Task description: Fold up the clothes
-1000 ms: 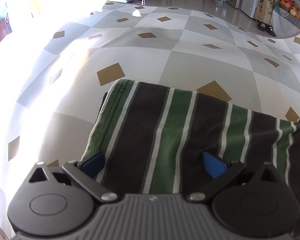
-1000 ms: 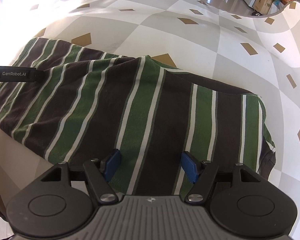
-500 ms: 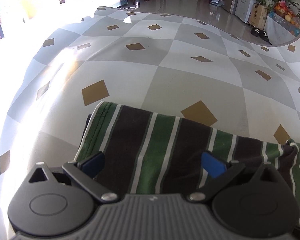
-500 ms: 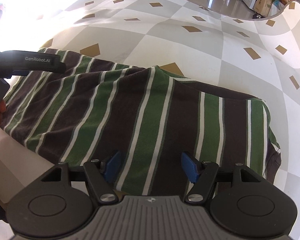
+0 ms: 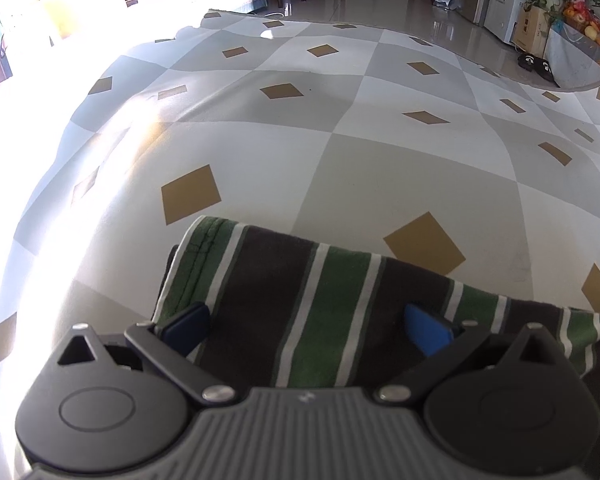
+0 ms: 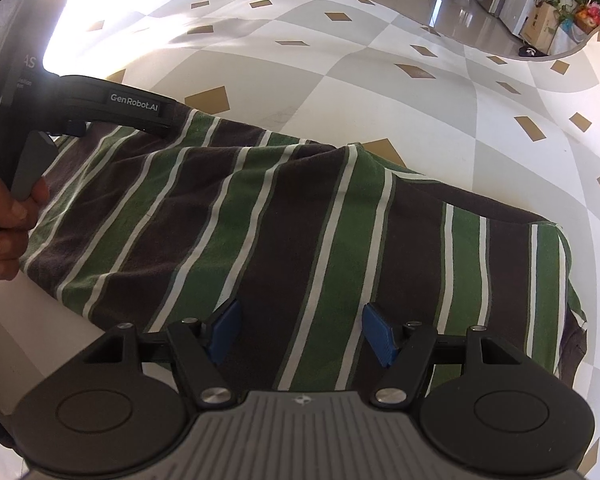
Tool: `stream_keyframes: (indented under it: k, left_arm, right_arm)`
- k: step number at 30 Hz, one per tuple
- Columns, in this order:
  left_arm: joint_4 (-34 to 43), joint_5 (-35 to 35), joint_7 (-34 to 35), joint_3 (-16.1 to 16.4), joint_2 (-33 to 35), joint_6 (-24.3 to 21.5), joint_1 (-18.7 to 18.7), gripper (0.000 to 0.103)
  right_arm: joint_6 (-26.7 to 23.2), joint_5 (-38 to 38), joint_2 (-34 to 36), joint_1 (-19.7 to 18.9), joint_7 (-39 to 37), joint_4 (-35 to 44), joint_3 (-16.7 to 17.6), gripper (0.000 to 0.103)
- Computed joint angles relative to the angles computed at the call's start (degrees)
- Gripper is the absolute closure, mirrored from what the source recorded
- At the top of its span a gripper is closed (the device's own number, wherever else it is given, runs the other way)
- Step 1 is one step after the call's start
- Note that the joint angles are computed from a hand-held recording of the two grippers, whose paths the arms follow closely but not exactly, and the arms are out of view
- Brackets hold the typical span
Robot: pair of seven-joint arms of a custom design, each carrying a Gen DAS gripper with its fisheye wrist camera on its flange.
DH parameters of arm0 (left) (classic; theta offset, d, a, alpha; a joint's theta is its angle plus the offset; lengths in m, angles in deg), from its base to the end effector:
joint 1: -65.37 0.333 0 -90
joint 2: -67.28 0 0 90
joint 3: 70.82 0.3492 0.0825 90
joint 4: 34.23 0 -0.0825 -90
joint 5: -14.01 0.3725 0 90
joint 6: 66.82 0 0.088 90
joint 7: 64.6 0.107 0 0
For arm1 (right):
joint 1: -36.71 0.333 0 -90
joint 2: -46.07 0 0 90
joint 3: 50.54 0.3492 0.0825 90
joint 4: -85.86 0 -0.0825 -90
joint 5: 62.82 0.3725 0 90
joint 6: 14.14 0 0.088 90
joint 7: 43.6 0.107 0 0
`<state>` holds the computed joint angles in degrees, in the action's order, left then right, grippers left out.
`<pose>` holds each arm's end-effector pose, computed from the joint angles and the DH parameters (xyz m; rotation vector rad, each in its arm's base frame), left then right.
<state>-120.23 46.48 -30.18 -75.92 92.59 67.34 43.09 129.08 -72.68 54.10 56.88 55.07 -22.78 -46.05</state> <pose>0.6524 -0.3147 0.4934 -2.0308 1.6751 -0.4927 0.5702 0.2602 0.5176 -2.2887 1.5348 -0.4602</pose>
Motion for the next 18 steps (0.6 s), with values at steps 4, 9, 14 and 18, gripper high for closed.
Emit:
stream_keyframes:
  k: [4,9,14,18]
  left_arm:
    - [-0.37,1.09,-0.66,0.42,-0.02,0.75,-0.20,0.000]
    - [-0.39,1.31,-0.95,0.47,-0.20,0.15,-0.19,0.000]
    - [-0.72,1.89,-1.43,0.59,-0.93,-2.21,-0.07,0.000]
    - [-2.64,0.91,-1.38,0.06,-2.27,-1.62,1.26,0.000]
  right_arm:
    - [-0.18,0.53,-0.87,-0.25,-0.58,-1.03,0.00,0.038]
    - [-1.50,0.12,-1.75,-0.36,-0.15,-1.68,-0.03,0.036]
    - [-2.43,1.00,-2.12,-0.77,0.21,-1.85,-0.02,0.035]
    - [-1.83,0.23,-2.35,-0.78,0.17,-2.36,0.02,0.035]
